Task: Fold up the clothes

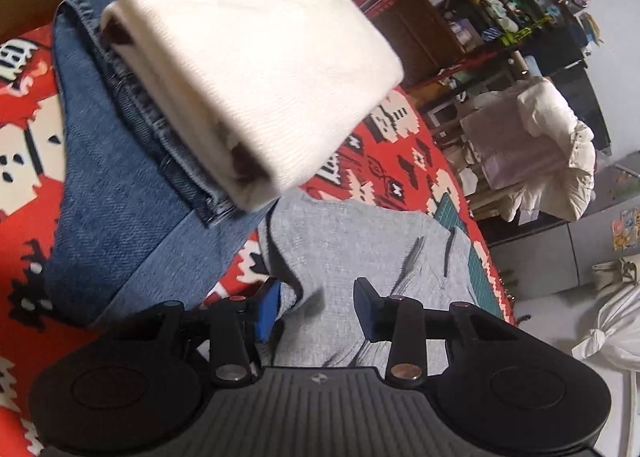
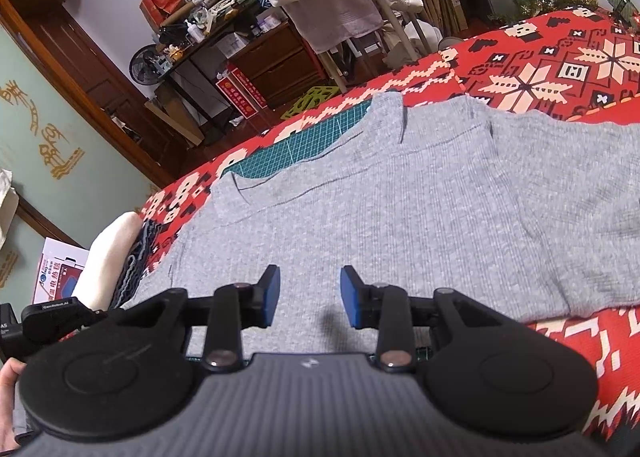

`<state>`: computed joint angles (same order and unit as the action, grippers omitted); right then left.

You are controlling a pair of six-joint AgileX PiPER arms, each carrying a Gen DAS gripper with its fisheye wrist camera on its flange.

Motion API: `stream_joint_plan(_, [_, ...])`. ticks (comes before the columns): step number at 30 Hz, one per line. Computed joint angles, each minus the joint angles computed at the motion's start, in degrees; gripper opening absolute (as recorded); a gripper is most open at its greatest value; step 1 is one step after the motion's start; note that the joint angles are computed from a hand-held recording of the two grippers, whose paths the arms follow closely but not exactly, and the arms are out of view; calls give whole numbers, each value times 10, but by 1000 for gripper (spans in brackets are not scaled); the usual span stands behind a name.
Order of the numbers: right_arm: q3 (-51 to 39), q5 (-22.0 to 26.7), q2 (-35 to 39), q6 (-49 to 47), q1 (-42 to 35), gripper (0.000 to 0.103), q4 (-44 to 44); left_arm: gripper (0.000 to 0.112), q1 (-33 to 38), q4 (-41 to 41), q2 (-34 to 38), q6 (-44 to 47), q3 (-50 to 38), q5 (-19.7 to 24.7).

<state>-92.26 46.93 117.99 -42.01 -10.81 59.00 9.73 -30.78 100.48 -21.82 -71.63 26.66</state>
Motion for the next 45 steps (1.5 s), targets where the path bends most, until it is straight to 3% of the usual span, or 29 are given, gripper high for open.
stream_joint_plan(8, [-1,-1,2,3,-1,38,-2,27,-5,-20,7,5,-1,-26])
stream_joint_plan(9, [-1,-1,2,4,-1,38,-2,25,-8,-2,8,-8,-6,-21])
stream_joint_plan(11, [-2,-1,3,6,-1,38,-2,11,-17,54,14,-48,-23,-5])
stream_joint_plan(14, [-3,-1,3,7,-2,39,-2,4,-29,110,20,-81,-37,4])
stream_joint_plan(20, [-4,0,4,7,-1,40,-3,3,-77,278,-1,-170,-38,-33])
stream_joint_plan(28, [-5,-4,5,9,-3,41,0,3,-177,425,-10,-192,-54,-91])
stream_joint_plan(35, [-23,-7,20,20,-9,41,7,2,-245,397,54,-125,-116,-104])
stream_joint_plan(45, [-55,-1,44,30,-12,41,15,2,-274,183,118,75,-185,-117])
